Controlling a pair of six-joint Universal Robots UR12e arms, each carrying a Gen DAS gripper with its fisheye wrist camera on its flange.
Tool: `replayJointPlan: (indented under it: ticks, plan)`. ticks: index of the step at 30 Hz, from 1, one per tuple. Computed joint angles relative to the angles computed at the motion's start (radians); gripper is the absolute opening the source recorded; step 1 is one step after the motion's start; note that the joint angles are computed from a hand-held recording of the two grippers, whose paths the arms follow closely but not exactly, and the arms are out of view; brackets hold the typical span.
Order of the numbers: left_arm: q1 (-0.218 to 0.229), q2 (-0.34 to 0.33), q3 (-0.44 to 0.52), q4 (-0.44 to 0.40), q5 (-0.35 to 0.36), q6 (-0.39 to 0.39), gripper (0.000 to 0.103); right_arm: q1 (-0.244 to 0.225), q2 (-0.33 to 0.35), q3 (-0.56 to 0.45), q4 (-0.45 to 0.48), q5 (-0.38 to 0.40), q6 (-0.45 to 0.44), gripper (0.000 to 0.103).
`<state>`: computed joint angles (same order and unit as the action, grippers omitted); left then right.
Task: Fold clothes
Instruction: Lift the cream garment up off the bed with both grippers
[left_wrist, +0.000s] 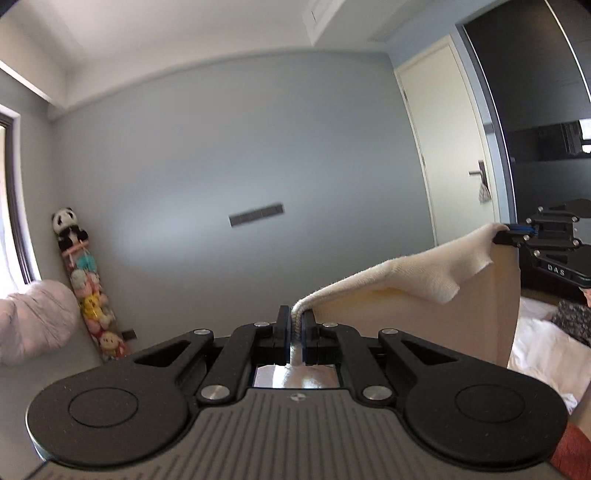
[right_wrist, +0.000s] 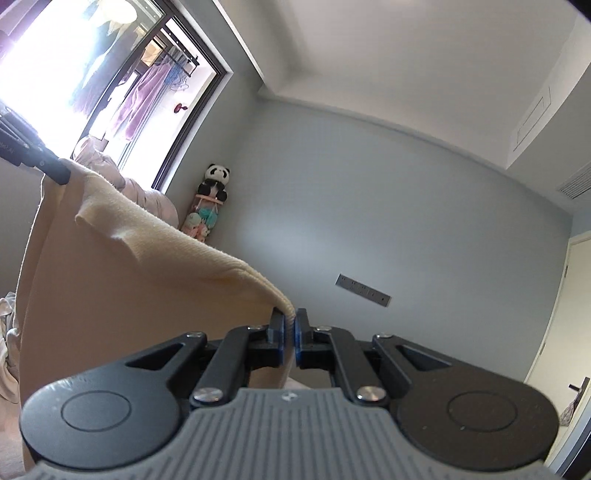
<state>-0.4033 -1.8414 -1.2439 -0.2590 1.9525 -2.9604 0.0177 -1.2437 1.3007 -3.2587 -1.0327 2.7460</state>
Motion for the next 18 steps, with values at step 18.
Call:
replayJointPlan:
  ticks: [18]
  plan:
    - [0.005,0.008,-0.039,0.009,-0.033,0.034,0.003,0.001,-0.056,0.080,-0.068,-0.033,-0.052,0.007]
